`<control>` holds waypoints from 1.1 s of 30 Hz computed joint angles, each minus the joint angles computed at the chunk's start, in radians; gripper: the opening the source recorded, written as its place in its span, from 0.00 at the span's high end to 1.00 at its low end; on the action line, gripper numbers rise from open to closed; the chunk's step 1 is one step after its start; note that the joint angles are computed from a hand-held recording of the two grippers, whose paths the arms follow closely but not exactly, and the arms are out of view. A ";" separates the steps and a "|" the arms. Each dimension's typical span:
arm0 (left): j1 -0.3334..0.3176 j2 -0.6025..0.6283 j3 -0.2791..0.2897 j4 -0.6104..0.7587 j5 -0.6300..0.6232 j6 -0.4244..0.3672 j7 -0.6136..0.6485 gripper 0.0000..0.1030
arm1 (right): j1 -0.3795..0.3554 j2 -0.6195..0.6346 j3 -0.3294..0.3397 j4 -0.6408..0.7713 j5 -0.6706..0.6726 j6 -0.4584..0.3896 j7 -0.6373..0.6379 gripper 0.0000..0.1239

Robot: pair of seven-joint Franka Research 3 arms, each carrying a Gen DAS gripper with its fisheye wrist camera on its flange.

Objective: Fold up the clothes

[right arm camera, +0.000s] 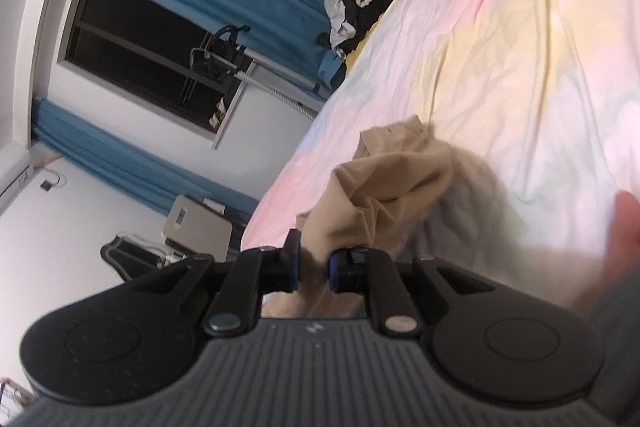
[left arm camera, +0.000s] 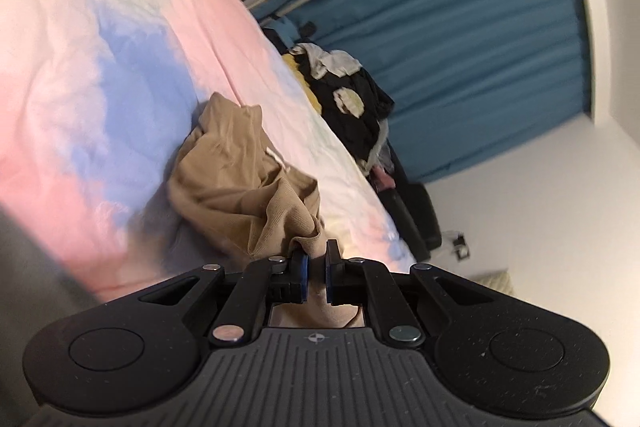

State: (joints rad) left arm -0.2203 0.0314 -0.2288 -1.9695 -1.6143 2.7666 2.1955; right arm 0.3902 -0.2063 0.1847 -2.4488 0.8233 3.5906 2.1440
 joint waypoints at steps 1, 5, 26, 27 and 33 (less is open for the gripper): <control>-0.002 0.036 -0.001 0.044 0.024 0.017 -0.025 0.91 | 0.001 0.025 -0.019 0.025 -0.023 0.000 0.027 0.87; -0.021 0.211 -0.017 0.245 0.300 0.132 -0.225 0.91 | -0.022 0.149 -0.071 0.163 -0.105 -0.021 0.099 0.86; -0.132 0.888 0.124 1.051 1.210 0.004 -0.880 0.91 | -0.490 0.712 0.198 0.681 -0.439 -0.268 0.220 0.83; -0.131 0.885 0.121 1.043 1.228 0.013 -0.882 0.91 | -0.489 0.712 0.198 0.684 -0.439 -0.272 0.202 0.83; -0.102 0.819 0.070 0.931 1.314 0.074 -0.873 0.80 | -0.468 0.699 0.187 0.678 -0.461 -0.242 0.060 0.68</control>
State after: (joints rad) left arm -0.3224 0.8499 -0.1592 -1.0389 -0.3003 2.8401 1.3225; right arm -0.0779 0.4922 0.3713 -1.7711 0.3620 3.3482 2.2042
